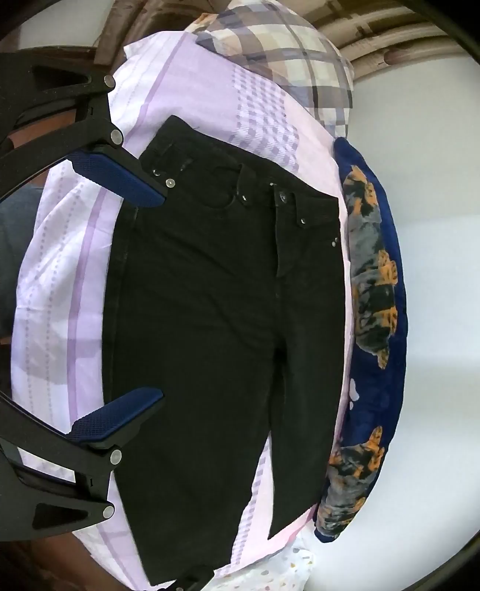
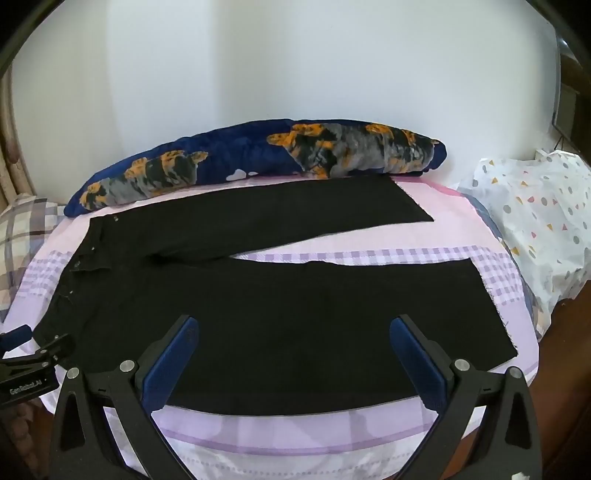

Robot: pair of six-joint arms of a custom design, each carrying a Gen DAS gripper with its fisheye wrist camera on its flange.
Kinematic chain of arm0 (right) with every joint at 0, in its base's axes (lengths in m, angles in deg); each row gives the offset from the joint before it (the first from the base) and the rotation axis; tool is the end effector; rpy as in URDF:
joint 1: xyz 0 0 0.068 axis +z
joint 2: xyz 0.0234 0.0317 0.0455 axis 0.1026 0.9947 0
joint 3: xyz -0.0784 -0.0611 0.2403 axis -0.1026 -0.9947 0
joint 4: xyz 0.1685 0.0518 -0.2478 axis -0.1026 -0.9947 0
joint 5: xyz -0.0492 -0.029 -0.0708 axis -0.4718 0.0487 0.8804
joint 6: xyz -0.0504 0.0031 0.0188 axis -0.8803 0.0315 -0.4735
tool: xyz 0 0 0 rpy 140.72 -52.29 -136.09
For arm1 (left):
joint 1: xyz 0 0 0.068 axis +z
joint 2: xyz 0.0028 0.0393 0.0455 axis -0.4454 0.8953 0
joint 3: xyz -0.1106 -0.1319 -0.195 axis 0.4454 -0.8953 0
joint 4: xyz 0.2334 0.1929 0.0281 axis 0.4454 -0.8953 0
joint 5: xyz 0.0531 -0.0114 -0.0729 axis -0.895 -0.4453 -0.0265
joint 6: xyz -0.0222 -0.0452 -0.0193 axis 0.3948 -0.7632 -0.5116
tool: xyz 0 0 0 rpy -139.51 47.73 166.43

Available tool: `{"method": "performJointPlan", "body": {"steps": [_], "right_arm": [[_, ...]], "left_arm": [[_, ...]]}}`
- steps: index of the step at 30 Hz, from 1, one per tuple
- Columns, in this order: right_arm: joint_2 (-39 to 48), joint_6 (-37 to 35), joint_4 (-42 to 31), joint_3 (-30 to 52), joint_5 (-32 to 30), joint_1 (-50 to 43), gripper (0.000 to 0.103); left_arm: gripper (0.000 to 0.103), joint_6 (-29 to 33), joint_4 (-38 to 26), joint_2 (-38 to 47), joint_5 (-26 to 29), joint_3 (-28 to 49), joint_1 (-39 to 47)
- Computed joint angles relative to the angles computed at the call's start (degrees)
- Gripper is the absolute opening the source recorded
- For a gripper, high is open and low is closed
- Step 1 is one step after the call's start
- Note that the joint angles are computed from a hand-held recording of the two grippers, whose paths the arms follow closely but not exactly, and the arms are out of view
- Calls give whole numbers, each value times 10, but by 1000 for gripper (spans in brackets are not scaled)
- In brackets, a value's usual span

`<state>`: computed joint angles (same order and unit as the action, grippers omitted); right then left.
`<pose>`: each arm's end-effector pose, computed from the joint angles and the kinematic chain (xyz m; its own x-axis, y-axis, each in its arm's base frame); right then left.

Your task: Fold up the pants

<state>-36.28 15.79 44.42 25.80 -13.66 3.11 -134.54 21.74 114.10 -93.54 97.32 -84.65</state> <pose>0.1919 -0.0029 0.2148 -0.6765 -0.1739 -0.7156 -0.2248 0.9741 -0.0242 0.1270 -0.1667 0.1762 -0.7700 -0.2844 -0.5712 -0.3578 0.9336 0.0175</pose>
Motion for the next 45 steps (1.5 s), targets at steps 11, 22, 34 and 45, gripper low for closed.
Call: {"method": "performJointPlan", "body": {"steps": [11,22,34,45], "right_arm": [[21,10,-2,4,11,11,103],[35,12,1,4,6,5,103],[52,17,2,8,8,11,103],[56,26,7,7,7,15,103]], "left_arm": [[98,8,11,12,9,-6,10],[98,32,37,9,26,-16,18],[98,32,35,30,33,-8,20],[98,28,33,28,34,-9,20]]}}
